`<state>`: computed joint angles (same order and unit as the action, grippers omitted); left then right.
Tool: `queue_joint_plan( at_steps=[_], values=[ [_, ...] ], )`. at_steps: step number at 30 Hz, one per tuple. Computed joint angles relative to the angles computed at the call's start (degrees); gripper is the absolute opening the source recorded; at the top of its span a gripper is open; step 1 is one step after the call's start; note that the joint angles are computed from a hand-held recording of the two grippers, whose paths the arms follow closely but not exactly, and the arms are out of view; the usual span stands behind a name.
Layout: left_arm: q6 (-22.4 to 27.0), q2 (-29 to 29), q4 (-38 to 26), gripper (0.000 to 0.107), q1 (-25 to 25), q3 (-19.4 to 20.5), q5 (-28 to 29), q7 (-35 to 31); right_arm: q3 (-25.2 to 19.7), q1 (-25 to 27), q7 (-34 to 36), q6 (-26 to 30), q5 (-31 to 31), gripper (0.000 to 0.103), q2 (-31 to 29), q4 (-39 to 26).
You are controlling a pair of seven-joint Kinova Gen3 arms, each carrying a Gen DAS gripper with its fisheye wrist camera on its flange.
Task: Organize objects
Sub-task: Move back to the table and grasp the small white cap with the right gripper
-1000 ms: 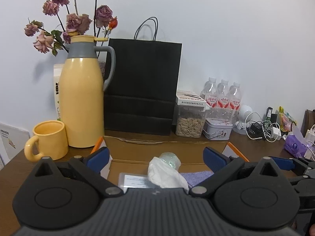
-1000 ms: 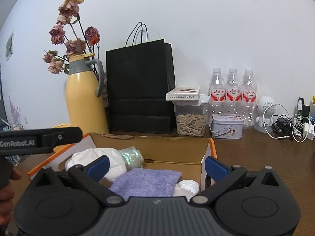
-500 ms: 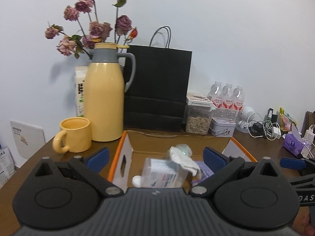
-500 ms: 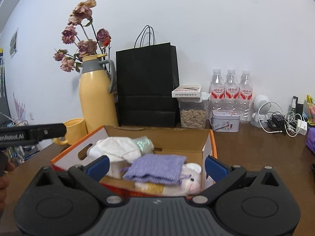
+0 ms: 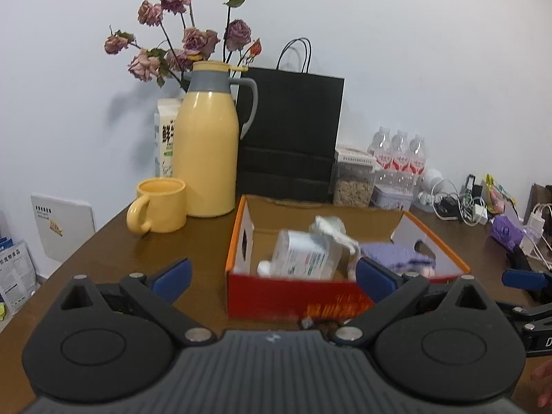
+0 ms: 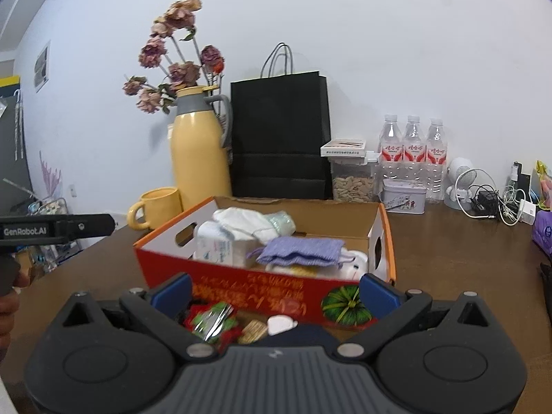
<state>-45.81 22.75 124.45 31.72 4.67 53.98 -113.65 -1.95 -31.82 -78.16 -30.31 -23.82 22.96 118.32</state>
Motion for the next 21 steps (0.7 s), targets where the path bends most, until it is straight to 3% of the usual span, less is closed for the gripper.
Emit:
queue_joint_plan(
  at_steps=[13,21],
  values=[
    [-1.2,-0.2,8.4,0.103,0.9,0.6,-1.7,8.7,0.9,-6.8,6.3,0.0,-9.3,0.103,-0.4,6.3],
    [-1.9,0.1,11.2,0.103,1.2,0.1,-5.2,13.2,2.3,-10.1,11.1,2.1,-15.1,0.102,1.3,4.9]
  ],
)
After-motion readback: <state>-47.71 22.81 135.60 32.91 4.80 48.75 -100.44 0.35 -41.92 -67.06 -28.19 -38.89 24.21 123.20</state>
